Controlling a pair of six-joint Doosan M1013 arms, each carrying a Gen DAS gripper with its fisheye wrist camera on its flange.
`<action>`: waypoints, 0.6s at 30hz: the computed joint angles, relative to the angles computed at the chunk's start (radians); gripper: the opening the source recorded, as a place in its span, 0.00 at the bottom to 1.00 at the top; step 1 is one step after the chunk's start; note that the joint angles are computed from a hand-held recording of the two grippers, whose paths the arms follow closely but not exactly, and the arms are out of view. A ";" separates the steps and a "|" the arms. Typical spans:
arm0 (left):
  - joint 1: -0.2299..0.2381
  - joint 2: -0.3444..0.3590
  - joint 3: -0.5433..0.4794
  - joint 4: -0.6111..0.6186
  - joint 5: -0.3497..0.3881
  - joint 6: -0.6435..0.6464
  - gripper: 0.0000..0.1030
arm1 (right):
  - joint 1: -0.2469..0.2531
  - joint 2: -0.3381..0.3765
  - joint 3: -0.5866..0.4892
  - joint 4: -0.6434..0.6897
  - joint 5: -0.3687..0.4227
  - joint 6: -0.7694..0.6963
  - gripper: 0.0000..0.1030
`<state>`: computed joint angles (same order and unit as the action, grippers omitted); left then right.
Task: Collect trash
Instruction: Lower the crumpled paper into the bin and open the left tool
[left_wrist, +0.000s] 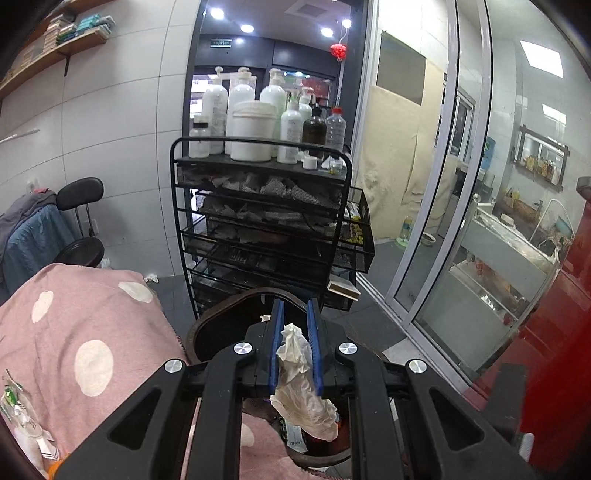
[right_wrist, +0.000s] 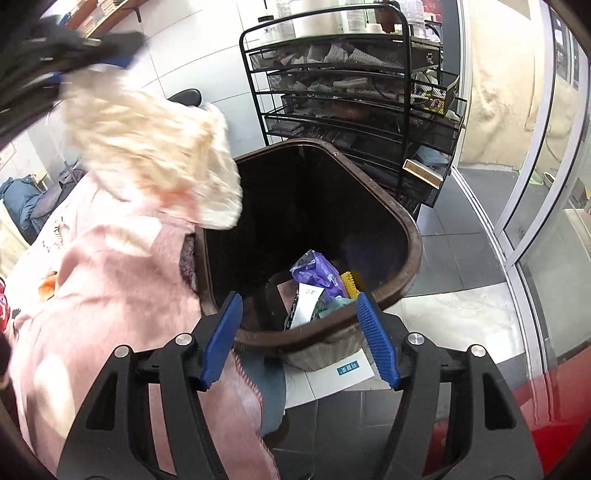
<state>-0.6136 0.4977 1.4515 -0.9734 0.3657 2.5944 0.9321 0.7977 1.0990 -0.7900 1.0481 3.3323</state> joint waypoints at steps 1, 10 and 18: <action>-0.005 0.004 -0.005 0.035 0.000 -0.030 0.13 | 0.002 -0.004 0.005 -0.003 0.001 0.005 0.64; -0.026 0.057 -0.079 0.272 0.093 -0.283 0.13 | 0.013 -0.017 0.021 0.007 -0.012 0.007 0.68; -0.026 0.074 -0.094 0.351 0.140 -0.383 0.86 | 0.017 -0.019 0.025 0.017 -0.032 0.010 0.79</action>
